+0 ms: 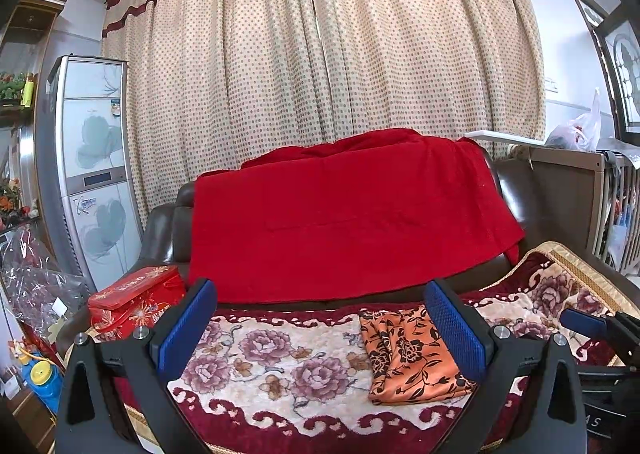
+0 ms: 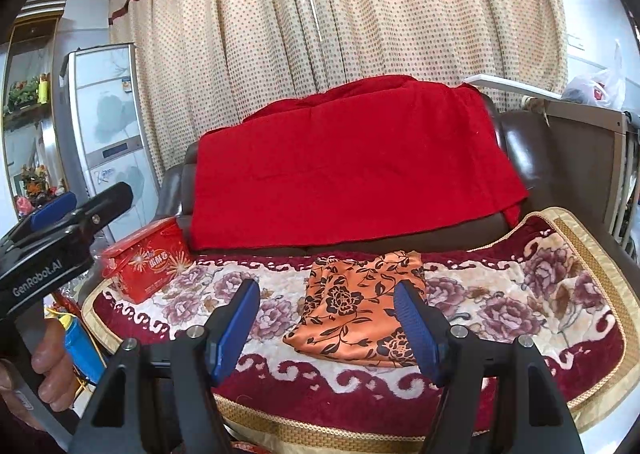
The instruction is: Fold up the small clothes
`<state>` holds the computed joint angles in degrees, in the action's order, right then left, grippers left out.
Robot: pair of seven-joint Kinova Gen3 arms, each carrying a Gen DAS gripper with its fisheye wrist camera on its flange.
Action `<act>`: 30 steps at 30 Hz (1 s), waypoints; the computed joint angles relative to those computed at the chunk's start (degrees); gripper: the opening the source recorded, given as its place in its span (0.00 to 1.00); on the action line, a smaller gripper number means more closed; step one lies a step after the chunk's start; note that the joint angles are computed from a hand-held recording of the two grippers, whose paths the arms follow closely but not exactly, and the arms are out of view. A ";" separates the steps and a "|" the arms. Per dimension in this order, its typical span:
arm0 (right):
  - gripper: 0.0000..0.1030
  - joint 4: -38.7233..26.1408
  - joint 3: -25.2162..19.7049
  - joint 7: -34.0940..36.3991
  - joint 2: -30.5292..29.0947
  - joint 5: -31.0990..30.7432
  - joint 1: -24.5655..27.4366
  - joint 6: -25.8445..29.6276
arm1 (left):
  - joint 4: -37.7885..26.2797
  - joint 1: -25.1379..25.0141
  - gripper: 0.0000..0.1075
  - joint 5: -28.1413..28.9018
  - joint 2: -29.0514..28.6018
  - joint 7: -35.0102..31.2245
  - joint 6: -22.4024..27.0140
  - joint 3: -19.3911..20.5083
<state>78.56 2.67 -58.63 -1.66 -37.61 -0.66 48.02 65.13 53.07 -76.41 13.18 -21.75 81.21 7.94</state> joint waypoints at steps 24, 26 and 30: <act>0.71 1.19 -0.16 -1.57 -1.25 3.34 -2.69 -4.03 | 1.92 -2.29 0.96 0.91 -2.22 1.47 -1.09 1.99; 0.71 1.30 -0.22 -1.52 -1.21 3.34 -2.70 -4.37 | 2.07 -2.23 0.96 0.70 -2.31 1.57 -1.15 2.05; 0.71 1.55 -0.39 -1.66 -1.10 3.42 -2.76 -5.04 | 2.27 -2.60 0.96 0.96 -2.45 1.56 -1.64 2.14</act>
